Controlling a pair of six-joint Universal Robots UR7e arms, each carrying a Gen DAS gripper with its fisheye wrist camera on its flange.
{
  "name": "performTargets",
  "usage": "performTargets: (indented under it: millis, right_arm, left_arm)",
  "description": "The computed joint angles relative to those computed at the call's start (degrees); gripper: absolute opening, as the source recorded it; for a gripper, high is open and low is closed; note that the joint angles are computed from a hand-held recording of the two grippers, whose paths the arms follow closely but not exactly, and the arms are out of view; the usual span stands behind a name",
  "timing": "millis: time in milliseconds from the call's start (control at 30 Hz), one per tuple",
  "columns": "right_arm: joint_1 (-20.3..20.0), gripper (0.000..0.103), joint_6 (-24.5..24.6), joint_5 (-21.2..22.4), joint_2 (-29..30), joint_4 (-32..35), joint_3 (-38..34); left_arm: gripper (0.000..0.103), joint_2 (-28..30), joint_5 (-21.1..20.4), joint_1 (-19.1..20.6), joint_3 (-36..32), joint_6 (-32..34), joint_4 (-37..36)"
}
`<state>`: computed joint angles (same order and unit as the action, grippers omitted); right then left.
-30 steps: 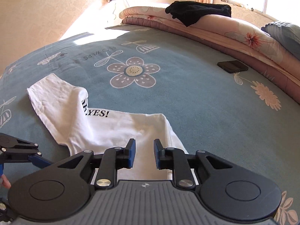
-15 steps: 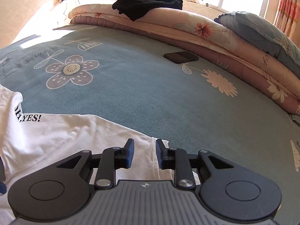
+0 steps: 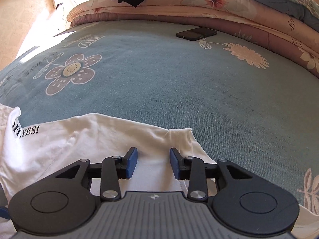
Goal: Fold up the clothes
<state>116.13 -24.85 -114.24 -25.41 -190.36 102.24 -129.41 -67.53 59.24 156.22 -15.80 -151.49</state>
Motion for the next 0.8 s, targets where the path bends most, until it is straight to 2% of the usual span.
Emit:
performTargets:
  millis: [100, 200, 333, 400, 500, 600, 700, 800]
  right_arm:
    - [1.0, 0.04, 0.7, -2.0, -1.2, 0.8, 0.1]
    - [2.1, 0.042, -1.8, -3.7, -4.7, -0.2, 3.3]
    - [3.1, 0.048, -2.1, -6.9, -12.7, -0.6, 9.9]
    - [3.4, 0.051, -4.3, -9.7, -16.5, -2.0, 13.1]
    - [3.2, 0.053, -7.8, -13.4, -21.2, -4.4, 17.0]
    - [1.3, 0.054, -11.2, -15.6, -24.0, -6.6, 19.6]
    - [-1.9, 0.054, -16.3, -15.4, -24.3, -10.2, 21.1]
    - [-5.4, 0.054, -20.2, -12.7, -23.0, -12.1, 21.2]
  left_arm:
    - [0.102, -1.7, -0.4, -1.5, 0.4, 0.0, 0.5]
    - [0.102, -4.3, 1.5, -5.3, 0.9, -1.2, 3.4]
    - [0.102, -6.6, 4.6, -10.7, 1.4, -3.3, 8.1]
    - [0.102, -6.5, 5.1, -12.3, 1.7, -3.7, 9.1]
    - [0.102, -3.8, 4.2, -12.1, 2.0, -3.1, 7.7]
    - [0.102, -0.1, 3.4, -10.9, 2.3, -2.4, 5.3]
    - [0.102, 4.7, 0.7, -7.6, 2.3, -0.3, 1.0]
    - [0.102, 8.1, -2.0, -4.4, 2.4, 1.7, -3.5]
